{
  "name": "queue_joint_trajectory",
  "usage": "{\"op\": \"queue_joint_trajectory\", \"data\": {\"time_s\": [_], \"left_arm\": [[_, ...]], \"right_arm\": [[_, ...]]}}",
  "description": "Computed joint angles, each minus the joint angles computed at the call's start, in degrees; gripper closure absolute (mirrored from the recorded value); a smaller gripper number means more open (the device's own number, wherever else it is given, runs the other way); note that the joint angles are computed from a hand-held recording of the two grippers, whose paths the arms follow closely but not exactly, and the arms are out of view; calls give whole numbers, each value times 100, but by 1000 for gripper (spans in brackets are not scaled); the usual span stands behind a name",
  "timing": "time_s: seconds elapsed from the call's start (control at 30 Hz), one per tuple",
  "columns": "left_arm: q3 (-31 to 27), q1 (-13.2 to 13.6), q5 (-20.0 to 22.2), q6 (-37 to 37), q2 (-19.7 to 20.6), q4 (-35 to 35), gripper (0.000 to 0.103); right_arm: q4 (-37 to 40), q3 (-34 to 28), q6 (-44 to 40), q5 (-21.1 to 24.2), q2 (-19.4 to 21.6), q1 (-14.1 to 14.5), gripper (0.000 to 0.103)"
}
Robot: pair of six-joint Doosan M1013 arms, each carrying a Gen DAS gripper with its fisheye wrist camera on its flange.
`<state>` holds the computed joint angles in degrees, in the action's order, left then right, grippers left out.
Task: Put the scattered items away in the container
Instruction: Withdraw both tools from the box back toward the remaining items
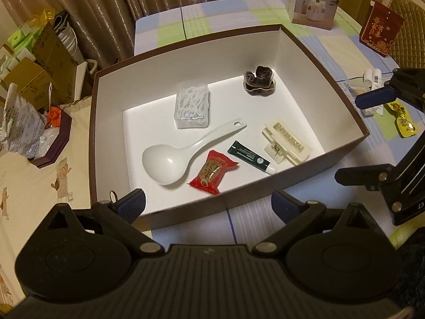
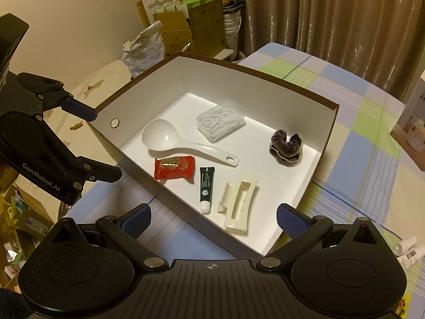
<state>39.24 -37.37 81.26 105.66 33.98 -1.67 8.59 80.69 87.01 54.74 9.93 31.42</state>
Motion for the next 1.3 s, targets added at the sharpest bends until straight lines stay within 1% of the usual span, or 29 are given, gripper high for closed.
{"op": "queue_joint_trajectory", "data": {"time_s": [0.3, 0.57, 0.83, 1.0, 1.1, 1.3], "left_arm": [[402, -110, -253, -150, -285, 75, 3], [719, -264, -395, -402, -516, 219, 3], [1019, -436, -463, -800, -722, 370, 3], [1174, -547, -491, -1061, -826, 444, 3], [1259, -613, -499, -1209, -877, 501, 3], [1434, -768, -543, -1480, -982, 612, 3]], "right_arm": [[-1, 290, -73, -160, -280, -14, 0], [242, 553, -356, -201, -529, -137, 0], [707, 794, -725, -201, -774, -370, 0], [1301, 915, -1123, -47, -897, -619, 0], [1388, 1003, -1259, -7, -982, -703, 0], [1479, 1292, -1354, -80, -1210, -897, 0]]}}
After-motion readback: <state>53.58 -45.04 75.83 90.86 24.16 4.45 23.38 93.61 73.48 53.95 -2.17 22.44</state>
